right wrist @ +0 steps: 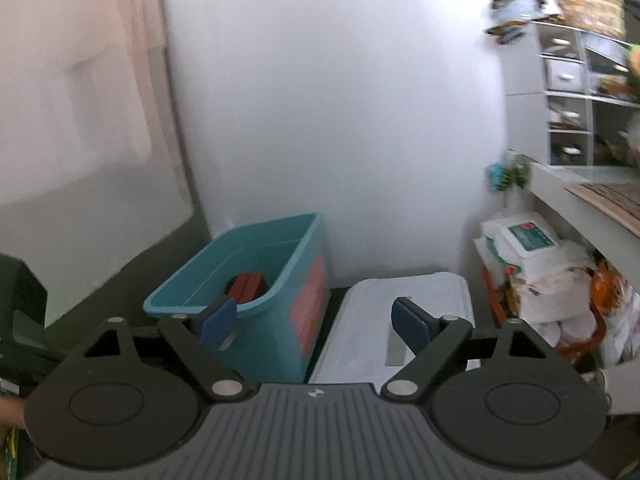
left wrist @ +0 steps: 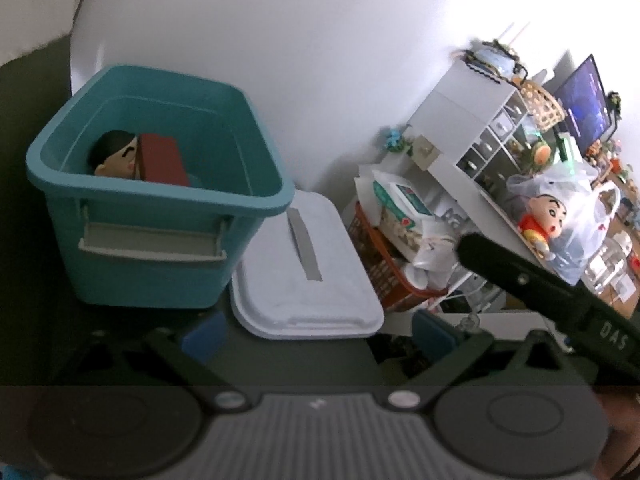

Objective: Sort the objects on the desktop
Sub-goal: 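Raise the open right tool out of the teal bin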

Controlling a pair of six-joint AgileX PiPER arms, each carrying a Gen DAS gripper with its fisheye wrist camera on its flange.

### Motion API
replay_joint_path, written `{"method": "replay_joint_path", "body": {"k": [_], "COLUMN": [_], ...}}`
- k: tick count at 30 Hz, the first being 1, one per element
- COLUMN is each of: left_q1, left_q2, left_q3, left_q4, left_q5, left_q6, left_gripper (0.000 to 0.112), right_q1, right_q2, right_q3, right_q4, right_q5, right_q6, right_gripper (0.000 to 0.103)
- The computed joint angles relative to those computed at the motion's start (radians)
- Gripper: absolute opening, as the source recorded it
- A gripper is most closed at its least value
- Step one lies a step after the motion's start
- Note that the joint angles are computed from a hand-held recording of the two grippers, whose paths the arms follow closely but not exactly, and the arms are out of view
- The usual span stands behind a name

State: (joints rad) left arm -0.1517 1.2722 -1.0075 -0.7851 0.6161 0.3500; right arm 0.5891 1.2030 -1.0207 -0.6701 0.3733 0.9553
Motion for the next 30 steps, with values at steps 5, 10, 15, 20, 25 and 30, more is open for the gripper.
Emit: {"method": "replay_joint_path", "body": {"k": [5, 10, 15, 20, 25, 30], "left_q1": [-0.013, -0.044, -0.064, -0.080, -0.093, -0.120], "left_q2": [0.016, 0.053, 0.086, 0.104, 0.118, 0.140], "left_q3": [0.002, 0.003, 0.004, 0.007, -0.019, -0.068], "left_q4": [0.033, 0.051, 0.074, 0.100, 0.156, 0.236], "left_q5": [-0.012, -0.029, -0.047, -0.060, -0.060, -0.070], "left_q6": [-0.029, -0.029, -0.055, -0.083, -0.140, -0.208], "left_gripper": [0.101, 0.101, 0.101, 0.101, 0.101, 0.101], "right_q1": [0.003, -0.039, -0.053, -0.096, -0.085, -0.114], "right_q2": [-0.026, 0.006, 0.045, 0.071, 0.088, 0.116], "right_q3": [0.054, 0.042, 0.033, 0.015, 0.016, 0.017], "right_q4": [-0.042, 0.133, 0.157, 0.283, 0.205, 0.229], "right_q5": [0.067, 0.100, 0.102, 0.111, 0.144, 0.125], "right_q6": [0.107, -0.036, -0.049, -0.125, -0.062, -0.068], "right_gripper": [0.089, 0.089, 0.089, 0.089, 0.089, 0.092]}}
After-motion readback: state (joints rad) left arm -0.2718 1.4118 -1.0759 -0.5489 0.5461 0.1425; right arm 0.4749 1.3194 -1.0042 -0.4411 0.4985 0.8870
